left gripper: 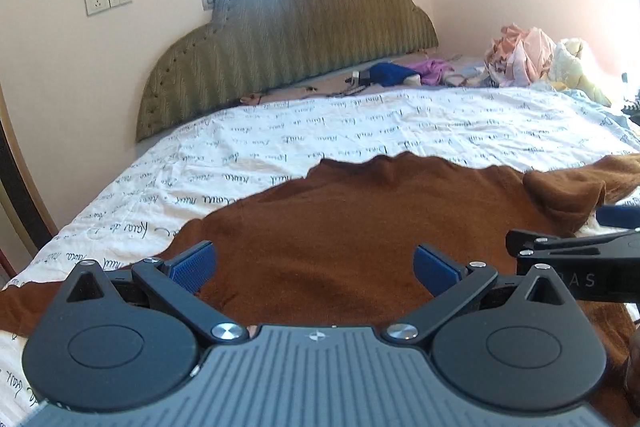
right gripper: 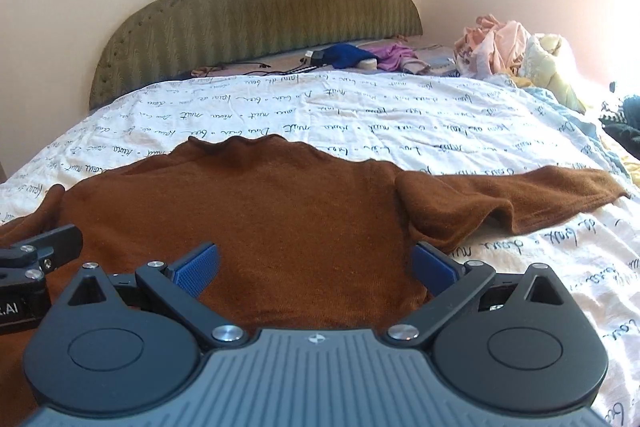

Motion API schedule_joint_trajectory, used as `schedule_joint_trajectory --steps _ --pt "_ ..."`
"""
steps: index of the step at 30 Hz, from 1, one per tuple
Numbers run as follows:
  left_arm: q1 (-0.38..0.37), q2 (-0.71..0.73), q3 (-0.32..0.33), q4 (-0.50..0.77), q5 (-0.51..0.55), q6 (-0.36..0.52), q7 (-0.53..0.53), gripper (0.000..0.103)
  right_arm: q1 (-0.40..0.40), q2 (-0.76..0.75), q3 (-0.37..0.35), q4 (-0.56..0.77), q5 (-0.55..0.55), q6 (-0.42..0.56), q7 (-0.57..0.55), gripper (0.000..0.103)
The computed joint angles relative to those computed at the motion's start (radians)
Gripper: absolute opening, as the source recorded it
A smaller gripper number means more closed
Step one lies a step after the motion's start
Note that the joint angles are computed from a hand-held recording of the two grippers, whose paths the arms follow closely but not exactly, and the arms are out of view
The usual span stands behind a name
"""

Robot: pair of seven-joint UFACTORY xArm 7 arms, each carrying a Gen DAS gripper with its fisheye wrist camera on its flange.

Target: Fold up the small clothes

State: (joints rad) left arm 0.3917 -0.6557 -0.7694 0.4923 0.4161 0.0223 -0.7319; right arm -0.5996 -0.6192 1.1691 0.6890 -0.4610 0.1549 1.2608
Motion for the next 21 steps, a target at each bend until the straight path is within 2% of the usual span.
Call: schedule_joint_trajectory --steps 1,3,7,21 --pt "-0.035 0.016 0.027 0.004 -0.005 0.027 0.015 0.103 -0.003 -0.008 0.008 0.010 -0.004 0.025 -0.006 0.103" --pt "-0.016 -0.006 0.008 0.003 0.000 0.038 -0.012 0.103 0.001 0.003 0.008 0.024 -0.010 0.053 -0.024 0.103" --pt "-0.090 0.033 0.091 0.007 -0.010 0.078 -0.023 0.103 0.037 0.059 -0.029 0.026 -0.022 0.040 -0.041 0.103" --pt "-0.133 0.065 0.142 0.032 0.073 0.131 -0.100 0.103 0.060 0.183 -0.041 0.071 -0.156 0.074 -0.010 0.103"
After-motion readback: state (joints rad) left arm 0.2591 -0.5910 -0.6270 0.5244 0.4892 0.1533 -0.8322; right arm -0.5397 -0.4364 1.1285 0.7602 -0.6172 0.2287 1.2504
